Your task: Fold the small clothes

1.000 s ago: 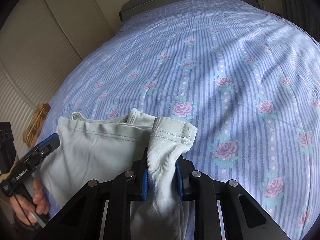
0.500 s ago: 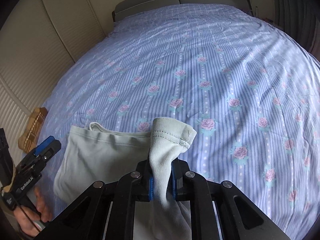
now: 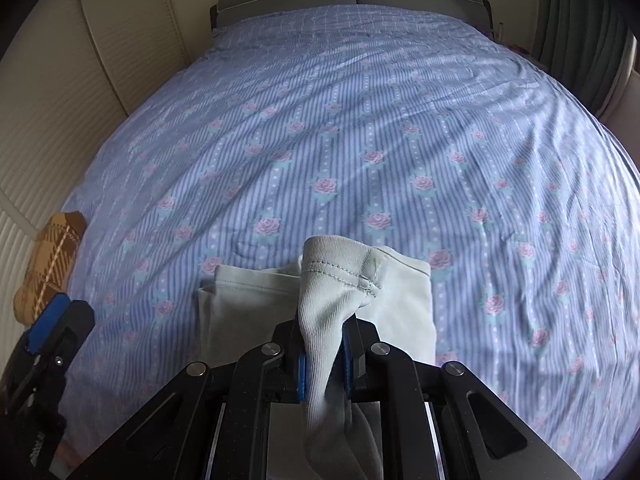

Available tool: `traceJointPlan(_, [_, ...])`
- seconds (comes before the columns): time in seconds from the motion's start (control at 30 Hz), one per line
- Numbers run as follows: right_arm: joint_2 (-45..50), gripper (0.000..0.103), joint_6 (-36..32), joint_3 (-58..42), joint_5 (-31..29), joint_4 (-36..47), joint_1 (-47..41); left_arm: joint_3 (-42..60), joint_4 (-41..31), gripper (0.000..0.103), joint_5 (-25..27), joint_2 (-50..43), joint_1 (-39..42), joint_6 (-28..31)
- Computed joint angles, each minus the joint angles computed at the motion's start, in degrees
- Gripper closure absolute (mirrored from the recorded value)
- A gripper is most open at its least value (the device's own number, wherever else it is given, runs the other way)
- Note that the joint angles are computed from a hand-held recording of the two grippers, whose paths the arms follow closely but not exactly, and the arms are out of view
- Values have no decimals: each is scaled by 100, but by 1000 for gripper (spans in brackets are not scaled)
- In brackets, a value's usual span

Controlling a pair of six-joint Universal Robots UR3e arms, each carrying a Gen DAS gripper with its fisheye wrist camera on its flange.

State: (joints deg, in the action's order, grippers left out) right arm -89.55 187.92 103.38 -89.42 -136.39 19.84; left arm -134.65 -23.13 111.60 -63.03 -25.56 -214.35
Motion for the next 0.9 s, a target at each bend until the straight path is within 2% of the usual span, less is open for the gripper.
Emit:
traceJointPlan(0.07, [487,89,325,-205,-322,-197,395,-230,-107,36,-249,364,323,79])
traceJointPlan(0.2, [1079,88,674,-428,-220,-315,622,-459,-145,36,-506,662,678,244])
traceJointPlan(0.37, [887,66,233,-122,125,-660,583,-498,203,36,-651,353,678,287])
traceJointPlan(0.53, [-462,53,-296,921,703,-1105,-7,-388,511,36,-777,12,453,355])
traceJointPlan(0.67, [-1876,52,-840,1935,811,-1135,-675,-372,1059,36,-1426,-343,411,588])
traceJointPlan(0.8, [-3215,52,-1456,2895,1205,-726,-1586,-20,1422,37,-1567,-1258,27,711])
traceJointPlan(0.87, [-3757,52,-1783,3267,1419,-467,-1977,136,1591,42,-1587,-1722,-97,731])
traceJointPlan(0.9, [-3966,52,-1916,3446,1493,-406,-2104,186,1662,50,-1656,-1913,-101,748])
